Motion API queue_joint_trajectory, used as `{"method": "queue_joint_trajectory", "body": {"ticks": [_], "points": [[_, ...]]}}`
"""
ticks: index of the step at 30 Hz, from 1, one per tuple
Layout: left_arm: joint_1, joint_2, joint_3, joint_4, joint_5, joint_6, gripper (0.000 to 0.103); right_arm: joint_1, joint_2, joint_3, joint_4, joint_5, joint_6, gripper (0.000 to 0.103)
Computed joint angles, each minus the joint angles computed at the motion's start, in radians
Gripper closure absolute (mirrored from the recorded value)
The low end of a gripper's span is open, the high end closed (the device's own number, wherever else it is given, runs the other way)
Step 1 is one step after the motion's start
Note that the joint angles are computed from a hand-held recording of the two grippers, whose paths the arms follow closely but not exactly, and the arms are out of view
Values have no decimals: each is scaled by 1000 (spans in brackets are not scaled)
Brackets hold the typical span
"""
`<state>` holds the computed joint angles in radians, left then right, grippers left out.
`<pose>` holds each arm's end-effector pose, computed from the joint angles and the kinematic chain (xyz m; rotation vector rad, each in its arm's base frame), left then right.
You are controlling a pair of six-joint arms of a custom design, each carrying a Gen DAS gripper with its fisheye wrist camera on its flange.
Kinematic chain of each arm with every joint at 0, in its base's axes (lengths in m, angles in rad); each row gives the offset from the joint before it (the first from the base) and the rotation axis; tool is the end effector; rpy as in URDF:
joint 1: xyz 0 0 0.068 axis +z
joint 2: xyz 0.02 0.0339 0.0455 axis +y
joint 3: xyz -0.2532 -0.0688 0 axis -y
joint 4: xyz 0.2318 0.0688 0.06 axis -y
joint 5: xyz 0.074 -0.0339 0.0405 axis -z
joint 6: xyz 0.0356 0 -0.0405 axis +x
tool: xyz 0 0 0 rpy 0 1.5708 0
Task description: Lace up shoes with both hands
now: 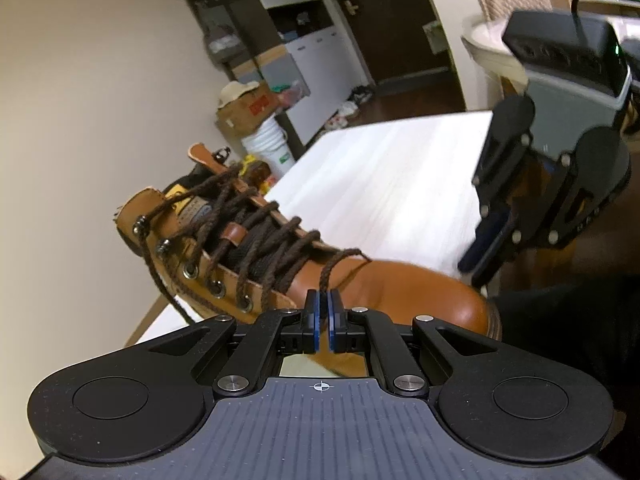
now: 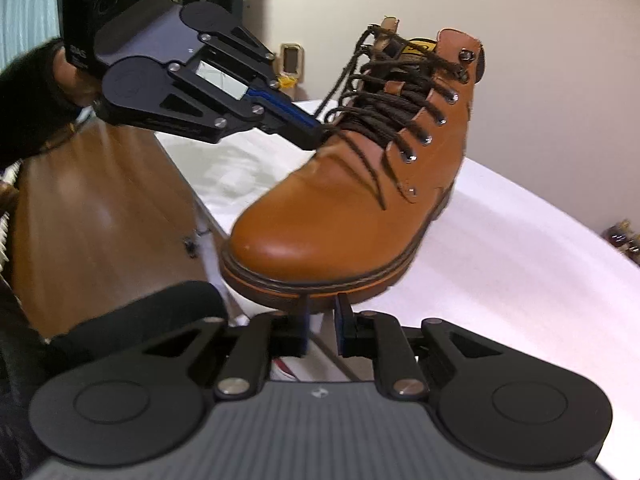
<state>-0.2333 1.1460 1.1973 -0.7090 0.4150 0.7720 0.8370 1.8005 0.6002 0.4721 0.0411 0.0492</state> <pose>0.2189 -0.0668 0.3509 1.2347 1.7829 -0.1558 0.2015 0.2213 0.0928 -0.8754 2.1622 0.4049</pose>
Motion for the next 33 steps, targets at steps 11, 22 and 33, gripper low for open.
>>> {"method": "queue_joint_trajectory", "body": {"ticks": [11, 22, 33], "points": [[69, -37, -16, 21, 68, -9, 99, 73, 247, 183, 182, -1, 108, 90], [168, -49, -43, 41, 212, 7, 99, 124, 158, 132, 282, 346, -94, 88], [171, -28, -21, -14, 156, 49, 94, 173, 219, 220, 219, 499, -386, 99]]}}
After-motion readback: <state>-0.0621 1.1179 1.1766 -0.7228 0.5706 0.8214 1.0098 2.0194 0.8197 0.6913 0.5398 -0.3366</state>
